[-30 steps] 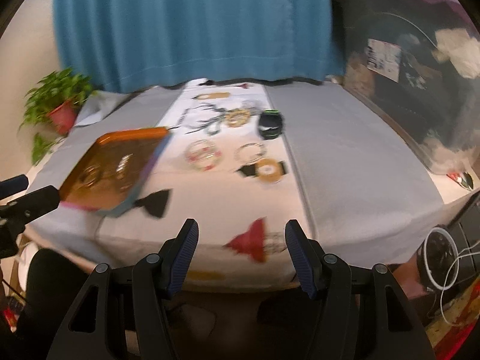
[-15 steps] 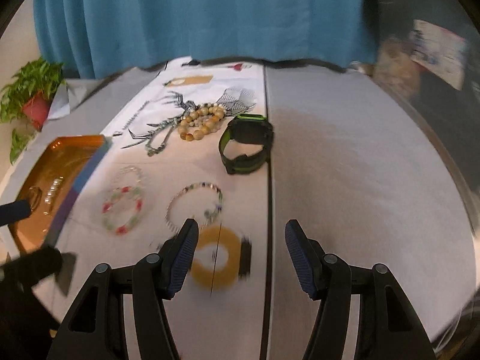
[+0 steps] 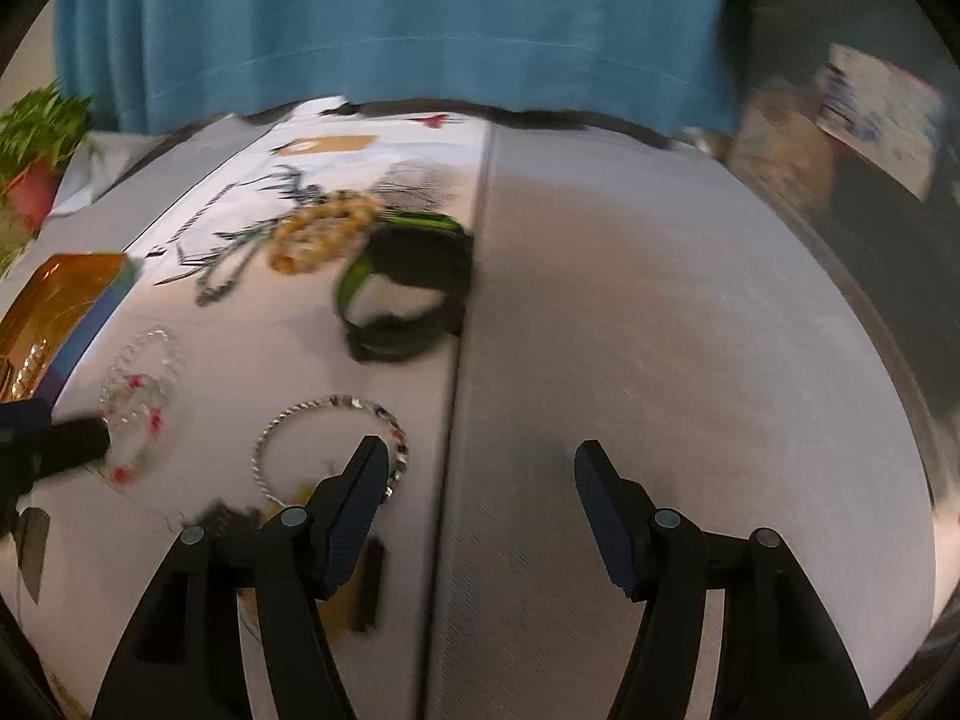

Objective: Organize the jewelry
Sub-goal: 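Grasp the pink-green beaded bracelet with the left tool while the right grasps the silver bead bracelet, then carry both bracelets over the orange tray and open both tools to drop them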

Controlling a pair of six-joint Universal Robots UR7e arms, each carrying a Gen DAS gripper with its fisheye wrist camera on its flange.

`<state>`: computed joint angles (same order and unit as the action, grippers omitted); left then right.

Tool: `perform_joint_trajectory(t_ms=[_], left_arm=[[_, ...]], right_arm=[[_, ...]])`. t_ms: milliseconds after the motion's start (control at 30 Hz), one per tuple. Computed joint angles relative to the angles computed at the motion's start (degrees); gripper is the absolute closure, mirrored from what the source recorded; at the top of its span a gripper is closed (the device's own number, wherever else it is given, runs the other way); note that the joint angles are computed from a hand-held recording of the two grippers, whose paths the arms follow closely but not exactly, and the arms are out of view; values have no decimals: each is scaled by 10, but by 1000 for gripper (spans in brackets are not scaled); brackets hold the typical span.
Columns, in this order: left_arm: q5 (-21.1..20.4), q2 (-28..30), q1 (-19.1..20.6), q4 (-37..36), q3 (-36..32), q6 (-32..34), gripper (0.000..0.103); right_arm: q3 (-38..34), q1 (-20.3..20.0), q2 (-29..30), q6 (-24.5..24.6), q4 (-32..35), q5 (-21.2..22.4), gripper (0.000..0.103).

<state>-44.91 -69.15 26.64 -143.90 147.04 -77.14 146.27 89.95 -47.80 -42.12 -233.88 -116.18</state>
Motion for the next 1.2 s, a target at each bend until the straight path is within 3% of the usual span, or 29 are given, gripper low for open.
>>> perform_joint_trajectory(t_ms=[67, 200, 267, 300, 333, 367, 400, 433, 500, 567, 733, 933, 1067, 1200], left_arm=[[-11, 4, 13, -30, 4, 10, 21], [-5, 21, 7, -8, -9, 41, 36], [3, 23, 3, 0, -9, 46, 57], [10, 26, 1, 11, -11, 49, 76], [11, 26, 1, 7, -10, 62, 92], [6, 24, 4, 0, -9, 76, 99], [-3, 19, 7, -10, -6, 88, 99], [-14, 12, 10, -23, -2, 98, 99], [-43, -8, 11, -46, 8, 108, 99], [-42, -35, -19, -24, 18, 98, 99], [-40, -123, -95, 56, 36, 55, 99], [-41, -256, -195, 235, 39, -42, 99], [-52, -346, -285, 410, 29, -140, 99], [-85, -411, -374, 564, 16, -238, 99]], right_arm=[[5, -7, -4, 3, -5, 9, 39], [-3, 4, 5, 5, -9, -1, 39], [-3, 8, 2, 11, -3, -6, 39], [-7, 12, 2, 13, 8, -8, 40], [-4, 11, -1, 8, 12, 0, 58], [2, 4, -10, 0, 28, 26, 71], [6, 9, -4, -18, 26, 36, 89], [5, 19, 12, -38, 5, 21, 99], [8, 38, 21, -31, 1, -6, 99], [25, 34, -2, 3, 24, 12, 99], [71, 64, -53, 23, -12, 16, 99], [106, 120, -124, 52, 9, -9, 99], [128, 175, -163, 82, 31, -33, 99], [151, 258, -188, 130, 61, -74, 99]])
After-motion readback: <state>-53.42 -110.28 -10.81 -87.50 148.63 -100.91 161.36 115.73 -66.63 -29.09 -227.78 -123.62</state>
